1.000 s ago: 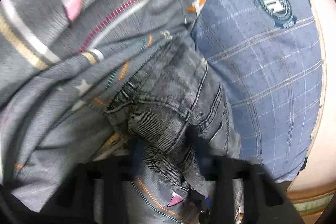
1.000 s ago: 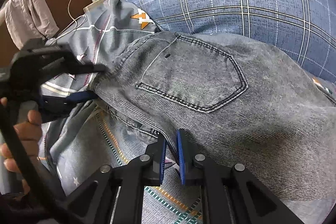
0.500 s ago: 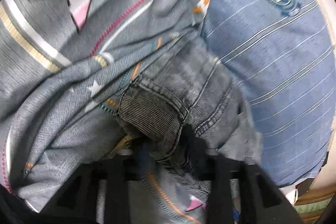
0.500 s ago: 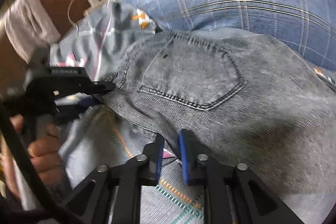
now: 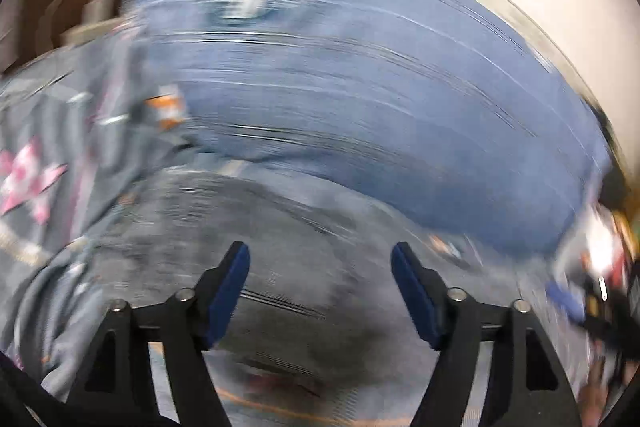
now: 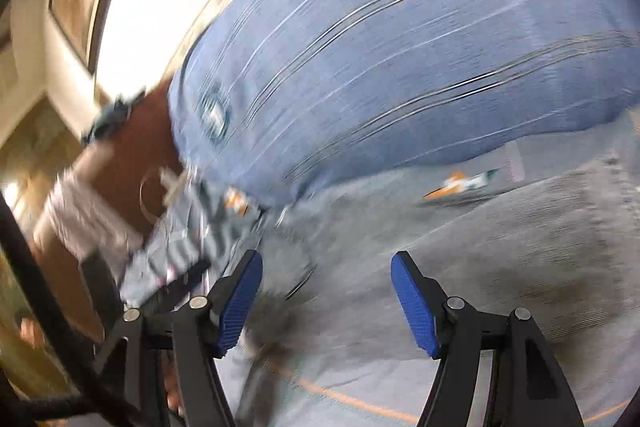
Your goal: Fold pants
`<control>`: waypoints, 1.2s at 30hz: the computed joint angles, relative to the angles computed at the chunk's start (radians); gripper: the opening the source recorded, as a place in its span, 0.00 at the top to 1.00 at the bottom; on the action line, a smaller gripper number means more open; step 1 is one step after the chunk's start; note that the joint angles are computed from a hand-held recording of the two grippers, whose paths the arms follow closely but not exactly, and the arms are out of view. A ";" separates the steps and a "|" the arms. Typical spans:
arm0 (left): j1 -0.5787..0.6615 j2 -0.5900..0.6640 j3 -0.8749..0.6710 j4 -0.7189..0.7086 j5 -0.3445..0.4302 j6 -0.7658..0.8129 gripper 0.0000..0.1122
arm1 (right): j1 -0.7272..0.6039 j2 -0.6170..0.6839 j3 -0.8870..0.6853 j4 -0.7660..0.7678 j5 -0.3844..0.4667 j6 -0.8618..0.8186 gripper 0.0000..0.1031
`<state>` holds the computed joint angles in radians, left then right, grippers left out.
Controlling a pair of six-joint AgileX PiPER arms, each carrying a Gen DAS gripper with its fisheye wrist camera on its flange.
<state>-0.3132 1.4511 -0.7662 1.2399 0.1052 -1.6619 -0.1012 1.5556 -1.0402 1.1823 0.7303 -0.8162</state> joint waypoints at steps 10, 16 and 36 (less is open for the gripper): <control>-0.328 0.148 -0.160 -0.226 0.256 0.277 0.34 | -0.182 0.042 -0.092 -0.369 -0.031 0.361 0.32; -0.490 0.247 -0.316 -0.331 0.310 0.401 0.33 | -0.328 0.003 -0.112 -0.456 0.012 0.426 0.32; -0.659 0.792 -1.064 -0.925 0.567 1.225 0.34 | -0.659 0.186 -0.166 -0.227 0.261 0.285 0.33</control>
<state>-0.9724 2.2435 -1.8304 0.3149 0.6720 -0.4373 -0.7598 1.7420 -1.2064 0.9554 0.9910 -0.5307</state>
